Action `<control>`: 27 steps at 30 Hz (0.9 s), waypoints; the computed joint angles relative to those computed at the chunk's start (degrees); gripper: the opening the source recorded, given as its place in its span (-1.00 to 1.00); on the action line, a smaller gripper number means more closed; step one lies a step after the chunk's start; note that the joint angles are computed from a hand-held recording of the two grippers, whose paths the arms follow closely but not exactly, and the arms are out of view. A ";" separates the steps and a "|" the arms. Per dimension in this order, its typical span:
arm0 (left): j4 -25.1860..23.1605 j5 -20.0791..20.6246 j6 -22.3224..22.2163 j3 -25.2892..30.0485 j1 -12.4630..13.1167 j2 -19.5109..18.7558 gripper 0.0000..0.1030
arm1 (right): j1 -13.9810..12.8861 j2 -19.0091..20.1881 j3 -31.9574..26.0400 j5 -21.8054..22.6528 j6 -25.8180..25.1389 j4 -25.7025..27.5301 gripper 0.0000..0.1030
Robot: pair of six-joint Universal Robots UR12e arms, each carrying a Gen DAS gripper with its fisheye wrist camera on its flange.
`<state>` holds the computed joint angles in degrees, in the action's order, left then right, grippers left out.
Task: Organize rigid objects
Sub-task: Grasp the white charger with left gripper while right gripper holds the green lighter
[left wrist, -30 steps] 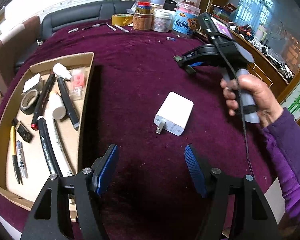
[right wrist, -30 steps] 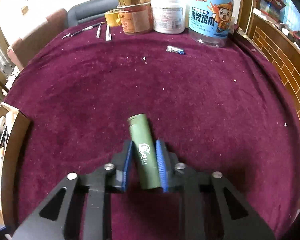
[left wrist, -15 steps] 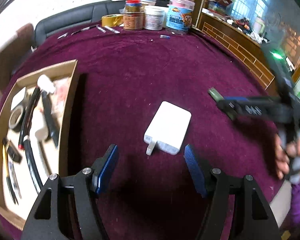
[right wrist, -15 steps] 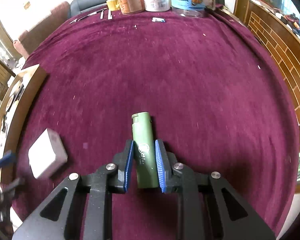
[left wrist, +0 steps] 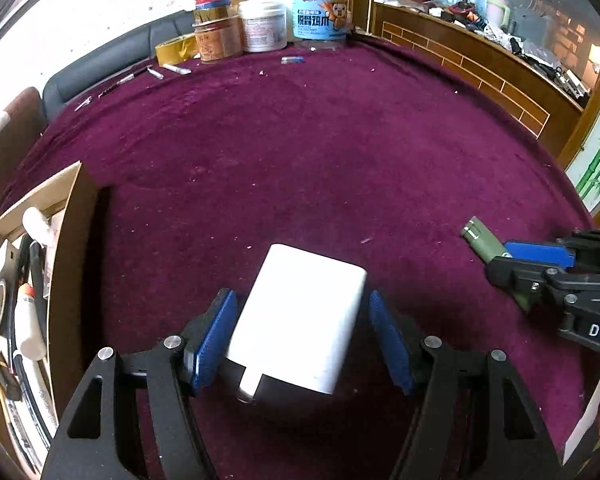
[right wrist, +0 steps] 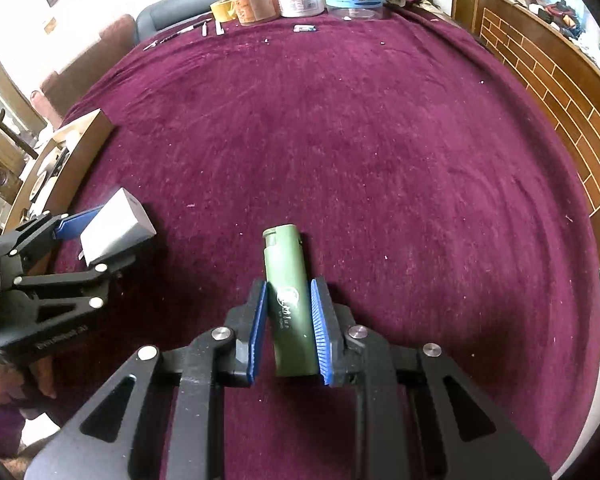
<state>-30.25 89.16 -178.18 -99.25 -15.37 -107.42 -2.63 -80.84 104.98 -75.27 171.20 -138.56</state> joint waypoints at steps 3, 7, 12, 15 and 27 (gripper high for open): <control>0.29 -1.08 -1.20 -0.56 0.36 0.57 -0.09 | 0.54 -0.12 0.48 -1.50 -0.01 -1.30 -0.61; -0.63 -4.05 -3.83 -1.19 1.36 1.56 -0.19 | 1.29 -0.09 0.83 -3.56 0.29 -2.83 -0.61; 0.40 -7.38 -6.46 -3.28 2.45 3.59 -0.22 | 1.76 -0.04 1.33 -4.86 0.12 -4.77 -0.58; 1.78 -8.70 -7.33 -5.14 3.03 5.38 -0.22 | 1.39 -0.34 1.80 -3.78 1.35 -5.32 -0.65; 6.68 -12.72 -10.34 -10.14 5.71 10.21 -0.22 | 1.15 -1.73 2.42 3.57 3.09 -3.22 -0.65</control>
